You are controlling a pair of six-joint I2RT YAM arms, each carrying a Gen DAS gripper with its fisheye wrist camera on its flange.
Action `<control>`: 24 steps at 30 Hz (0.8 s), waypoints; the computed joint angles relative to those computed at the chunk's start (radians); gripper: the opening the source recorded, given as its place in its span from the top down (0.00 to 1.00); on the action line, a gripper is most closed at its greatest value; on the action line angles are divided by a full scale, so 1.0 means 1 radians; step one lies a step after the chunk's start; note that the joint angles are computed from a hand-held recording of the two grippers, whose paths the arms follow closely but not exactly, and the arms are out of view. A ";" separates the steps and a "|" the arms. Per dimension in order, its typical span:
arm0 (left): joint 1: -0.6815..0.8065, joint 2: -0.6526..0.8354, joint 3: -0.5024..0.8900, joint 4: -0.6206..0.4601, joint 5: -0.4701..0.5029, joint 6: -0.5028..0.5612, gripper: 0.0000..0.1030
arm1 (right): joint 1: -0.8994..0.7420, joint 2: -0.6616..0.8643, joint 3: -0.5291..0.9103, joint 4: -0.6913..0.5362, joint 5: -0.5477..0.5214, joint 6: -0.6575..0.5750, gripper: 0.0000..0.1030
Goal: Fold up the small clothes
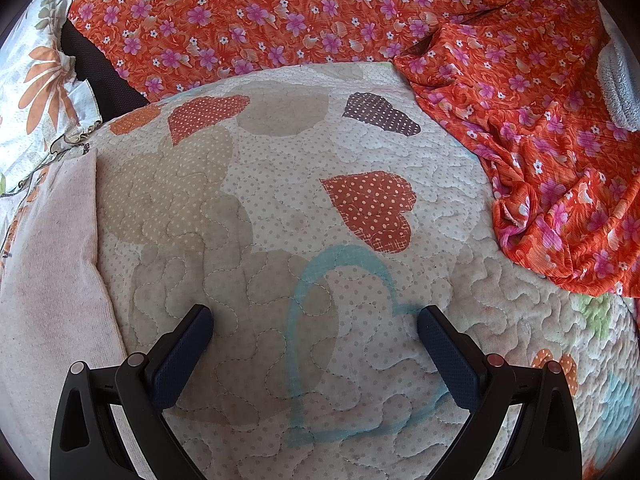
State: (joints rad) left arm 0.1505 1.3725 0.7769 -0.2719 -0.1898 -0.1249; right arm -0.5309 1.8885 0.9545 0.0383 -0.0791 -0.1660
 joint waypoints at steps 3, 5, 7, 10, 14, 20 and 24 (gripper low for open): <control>-0.134 -0.016 -0.030 -0.018 0.078 -0.086 0.43 | 0.000 0.000 0.000 0.000 0.000 0.000 0.00; -0.226 0.015 -0.025 -0.020 0.145 -0.146 0.42 | 0.000 0.000 0.000 0.000 0.000 0.000 0.00; -0.327 0.058 -0.014 -0.001 0.179 -0.197 0.42 | 0.000 0.000 0.000 0.000 0.000 0.000 0.00; -0.460 0.131 0.015 0.041 0.139 -0.227 0.42 | 0.000 0.000 0.000 0.000 0.000 0.000 0.00; -0.576 0.217 0.052 0.081 0.118 -0.266 0.42 | 0.000 0.000 0.000 0.000 0.000 0.000 0.00; -0.638 0.277 0.071 0.090 0.130 -0.302 0.42 | 0.000 0.000 0.000 0.000 0.000 0.000 0.00; -0.652 0.284 0.073 0.089 0.090 -0.291 0.42 | 0.000 0.000 0.000 0.000 0.000 0.000 0.00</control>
